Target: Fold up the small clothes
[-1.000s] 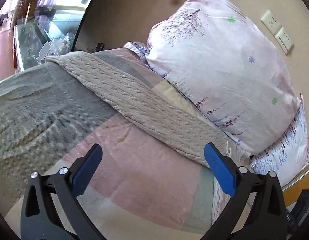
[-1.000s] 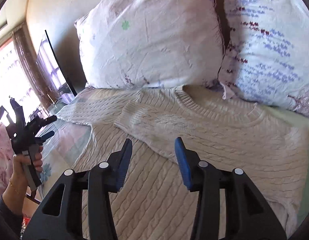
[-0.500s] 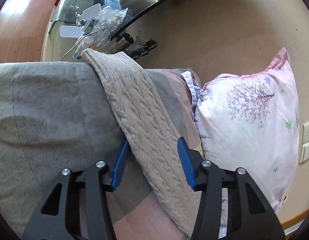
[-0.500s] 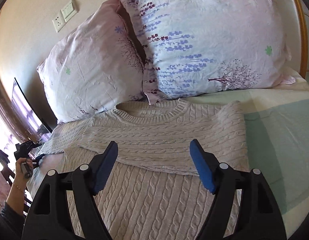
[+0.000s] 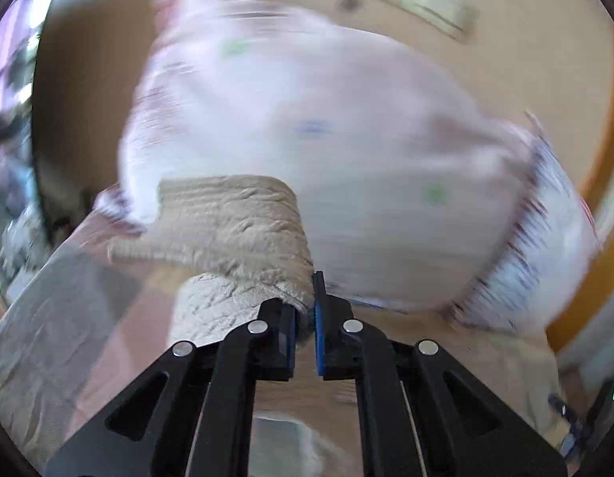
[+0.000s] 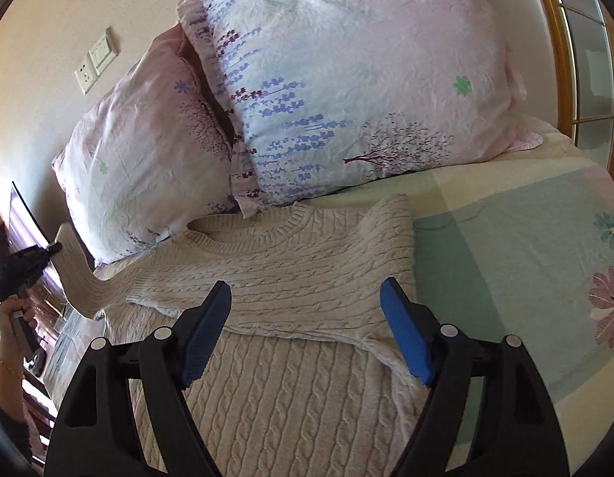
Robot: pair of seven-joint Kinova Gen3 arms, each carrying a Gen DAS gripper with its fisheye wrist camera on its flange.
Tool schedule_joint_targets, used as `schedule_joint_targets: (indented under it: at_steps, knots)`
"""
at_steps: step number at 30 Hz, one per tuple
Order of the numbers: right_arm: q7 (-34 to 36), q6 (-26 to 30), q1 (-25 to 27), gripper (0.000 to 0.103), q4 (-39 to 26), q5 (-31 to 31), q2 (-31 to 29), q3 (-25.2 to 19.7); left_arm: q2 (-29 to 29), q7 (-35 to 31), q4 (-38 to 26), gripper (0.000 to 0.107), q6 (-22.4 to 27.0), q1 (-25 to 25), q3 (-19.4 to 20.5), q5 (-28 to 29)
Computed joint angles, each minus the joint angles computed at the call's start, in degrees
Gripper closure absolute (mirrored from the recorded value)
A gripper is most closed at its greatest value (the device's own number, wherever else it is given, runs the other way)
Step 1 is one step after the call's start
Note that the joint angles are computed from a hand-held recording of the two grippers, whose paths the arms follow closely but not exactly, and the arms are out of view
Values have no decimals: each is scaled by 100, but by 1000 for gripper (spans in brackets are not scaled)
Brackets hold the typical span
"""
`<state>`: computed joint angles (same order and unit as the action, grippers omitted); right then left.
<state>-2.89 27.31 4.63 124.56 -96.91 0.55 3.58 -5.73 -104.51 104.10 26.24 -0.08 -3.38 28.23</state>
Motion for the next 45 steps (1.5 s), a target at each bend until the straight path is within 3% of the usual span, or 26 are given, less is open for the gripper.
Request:
schedule_joint_targets:
  at_steps: [1,3,4,6,8,11,13,15,17,19,21,22,24,27,29,32,34,38,42,45]
  knots:
    - [-48,3,32,24,9,1,13,22,42,13,-142,99,126,265,265,-140]
    - [-203,43,177,24,18,101,61,-19,443,-90,-496,84,339,796,791,-140]
    - [-343,71,253,24,11,243,80,-55,709,-125,-668,61,411,975,1036,-160]
    - [-709,143,332,24,3,635,67,-41,1181,-61,-902,57,564,1389,1206,-480]
    - [-1103,474,532,24,69,1101,-32,70,1274,-115,-806,57,789,1527,1107,-613]
    - [-1388,978,1128,25,279,1774,-328,107,682,-582,-87,56,935,1076,855,-141]
    - [-1519,1442,1311,26,380,2181,-379,379,151,-1038,444,55,1200,818,346,247]
    - [-1623,1908,1241,31,520,2465,-348,819,-379,-1203,963,53,1466,558,-80,334]
    - [-1658,2374,1428,40,655,2665,-249,926,-791,-1464,1435,53,1743,303,-525,608]
    - [-1591,2787,1701,44,807,2803,-146,921,-1131,-1809,1935,54,2209,20,-1056,942]
    - [-1529,2879,1815,48,995,2912,-174,910,-1259,-2095,2284,55,2567,-238,-1433,1150]
    - [-1406,2876,1903,49,1123,2859,-248,875,-1370,-2252,2453,61,2666,-332,-1577,1252]
    - [-1297,3131,2169,59,1231,2957,-301,821,-1648,-2499,2711,64,2847,-486,-1782,1391]
    - [-1025,3830,2225,78,1376,3123,64,1096,-1751,-2862,2990,76,3454,-545,-2154,1725]
    - [-648,4229,2433,91,1532,3171,340,1128,-1890,-2897,3181,83,3640,-648,-2115,1685]
    - [-306,4508,2677,92,1703,3172,544,1022,-2232,-2853,3398,85,3724,-861,-1969,1707]
    - [-231,4545,2722,94,1748,3132,505,969,-2101,-3027,3485,87,3919,-865,-2117,1853]
    - [16,4988,2795,95,1686,2870,556,971,-1892,-3283,3468,101,3809,-935,-1771,2270]
    - [127,5476,2674,95,1472,2100,511,844,-1649,-3555,2963,102,3502,-992,-1365,2799]
    - [-119,5962,2510,95,945,1401,673,618,-1268,-3723,2278,103,3241,-931,-1250,3334]
